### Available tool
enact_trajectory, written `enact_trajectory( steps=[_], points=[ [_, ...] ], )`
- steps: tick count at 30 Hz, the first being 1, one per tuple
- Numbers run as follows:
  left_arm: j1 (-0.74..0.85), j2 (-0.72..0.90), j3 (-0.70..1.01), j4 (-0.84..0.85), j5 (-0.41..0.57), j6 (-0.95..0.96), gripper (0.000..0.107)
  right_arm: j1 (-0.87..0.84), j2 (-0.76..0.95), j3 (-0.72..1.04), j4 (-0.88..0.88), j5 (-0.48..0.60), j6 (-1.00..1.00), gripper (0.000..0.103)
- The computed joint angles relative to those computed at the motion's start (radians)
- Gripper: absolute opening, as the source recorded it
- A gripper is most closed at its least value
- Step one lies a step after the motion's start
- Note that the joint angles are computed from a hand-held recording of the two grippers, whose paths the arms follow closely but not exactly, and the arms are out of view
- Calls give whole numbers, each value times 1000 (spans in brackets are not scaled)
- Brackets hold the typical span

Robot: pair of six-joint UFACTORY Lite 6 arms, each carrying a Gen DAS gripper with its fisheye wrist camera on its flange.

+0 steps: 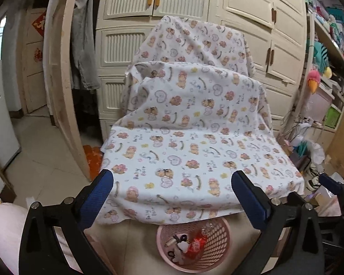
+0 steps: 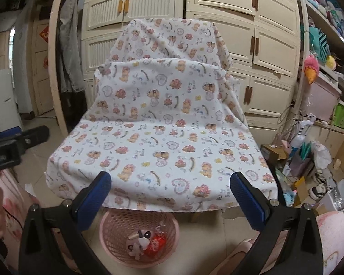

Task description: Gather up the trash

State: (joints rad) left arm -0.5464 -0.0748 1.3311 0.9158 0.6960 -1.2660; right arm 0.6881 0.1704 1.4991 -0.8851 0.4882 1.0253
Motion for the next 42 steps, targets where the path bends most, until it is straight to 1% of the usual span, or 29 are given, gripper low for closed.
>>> enact_trajectory(
  steps=[5,11,14,42],
  points=[
    [-25,28,18,24,23,-2,102,-16,-23,-29,12,-15,1,103],
    [-52,31,14,66,38,-36,102,-9,-47,-57,-63,-12,68,103],
    [-47,31,14,57,32,-34,102,-9,-50,-60,-79,-5,86,103],
    [-49,26,2,80,37,-60,102,-16,-39,-57,-40,-12,51,103]
  ],
)
